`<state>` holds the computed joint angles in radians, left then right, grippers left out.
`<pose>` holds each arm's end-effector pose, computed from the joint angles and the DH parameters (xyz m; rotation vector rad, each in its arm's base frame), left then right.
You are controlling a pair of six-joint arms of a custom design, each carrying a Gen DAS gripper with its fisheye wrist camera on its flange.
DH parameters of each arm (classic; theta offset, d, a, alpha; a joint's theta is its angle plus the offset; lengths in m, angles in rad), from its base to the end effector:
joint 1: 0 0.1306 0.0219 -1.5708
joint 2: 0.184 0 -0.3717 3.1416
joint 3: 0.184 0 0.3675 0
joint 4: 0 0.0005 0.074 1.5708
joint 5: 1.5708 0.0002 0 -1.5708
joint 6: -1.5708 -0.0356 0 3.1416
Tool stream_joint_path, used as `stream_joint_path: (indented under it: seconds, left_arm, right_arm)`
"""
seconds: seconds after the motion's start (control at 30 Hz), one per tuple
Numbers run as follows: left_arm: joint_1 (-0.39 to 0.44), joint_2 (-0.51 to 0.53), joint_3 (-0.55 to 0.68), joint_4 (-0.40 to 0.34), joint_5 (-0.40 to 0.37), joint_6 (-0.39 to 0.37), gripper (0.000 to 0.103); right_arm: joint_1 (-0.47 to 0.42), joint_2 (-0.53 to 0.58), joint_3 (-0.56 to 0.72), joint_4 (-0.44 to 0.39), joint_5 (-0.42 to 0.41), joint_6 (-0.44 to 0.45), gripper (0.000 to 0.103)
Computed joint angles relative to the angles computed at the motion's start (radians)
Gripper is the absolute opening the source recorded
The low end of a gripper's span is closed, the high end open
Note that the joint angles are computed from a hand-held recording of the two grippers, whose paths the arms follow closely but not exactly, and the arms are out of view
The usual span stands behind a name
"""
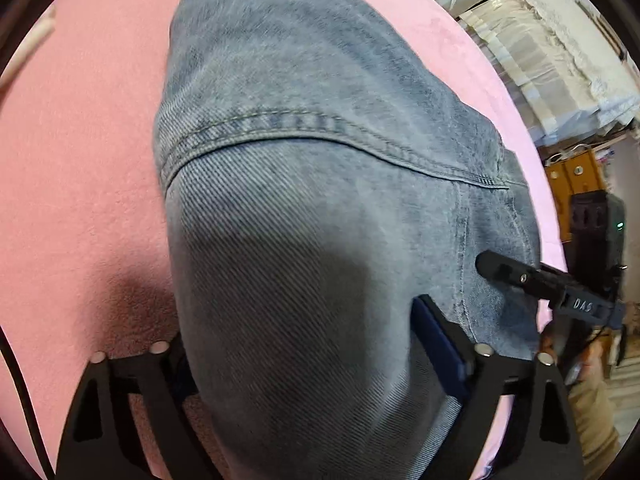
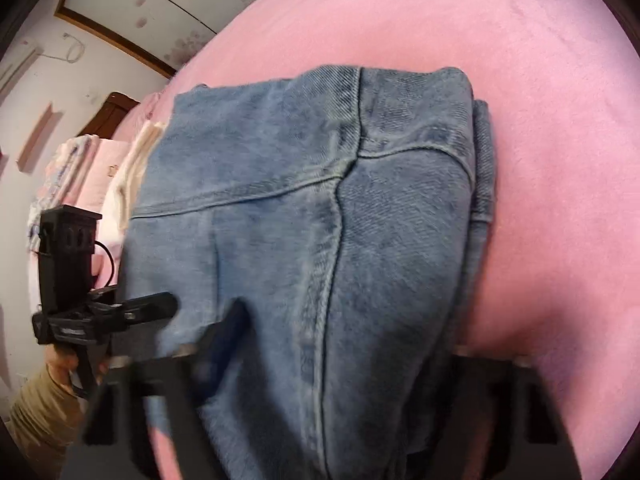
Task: Fold large clothes
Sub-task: 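Lift the folded jacket with both tools and carry it over the cream towel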
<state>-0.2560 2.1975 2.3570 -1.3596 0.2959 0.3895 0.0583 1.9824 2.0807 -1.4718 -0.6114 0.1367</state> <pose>0.6677 -0.1860 0.3443 -0.1098 2.8285 -0.5682 0.6140 0.0558 0.3732 -0.3591 2.7745 0.8709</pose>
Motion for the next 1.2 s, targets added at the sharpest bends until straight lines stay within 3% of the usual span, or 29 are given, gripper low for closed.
stream_joint_path:
  seconds: [0.07, 0.17, 0.23, 0.33, 0.5, 0.8, 0.97, 1.2]
  left_arm:
    - [-0.011, -0.002, 0.012, -0.007, -0.032, 0.003, 0.073]
    - [-0.027, -0.010, 0.031, -0.013, -0.078, 0.008, 0.055]
    - [-0.033, -0.018, 0.042, -0.020, -0.102, 0.010, 0.046]
    - [-0.047, -0.039, 0.042, -0.027, -0.129, 0.017, 0.042]
    - [-0.057, -0.135, -0.046, -0.044, -0.140, 0.016, 0.040]
    - [-0.029, -0.376, -0.290, -0.052, -0.142, 0.025, 0.041]
    - [0.037, -0.554, -0.472, -0.075, -0.135, 0.010, 0.041]
    - [0.185, -0.658, -0.537, -0.161, -0.152, -0.068, 0.041]
  right_arm:
    - [-0.001, -0.011, -0.002, 0.007, 0.001, -0.007, 0.042]
    - [0.009, -0.031, 0.007, 0.012, 0.026, -0.016, 0.028]
    - [0.021, -0.055, 0.002, 0.027, 0.049, -0.022, 0.025]
    - [0.043, -0.101, -0.014, 0.055, 0.088, -0.023, 0.021]
    - [0.069, -0.171, -0.038, 0.039, 0.121, -0.028, 0.020]
    - [0.146, -0.322, -0.135, -0.001, 0.090, -0.034, 0.019]
    - [0.228, -0.365, -0.158, -0.016, 0.061, -0.079, 0.019]
    - [0.401, -0.331, -0.101, -0.016, 0.065, -0.145, 0.019]
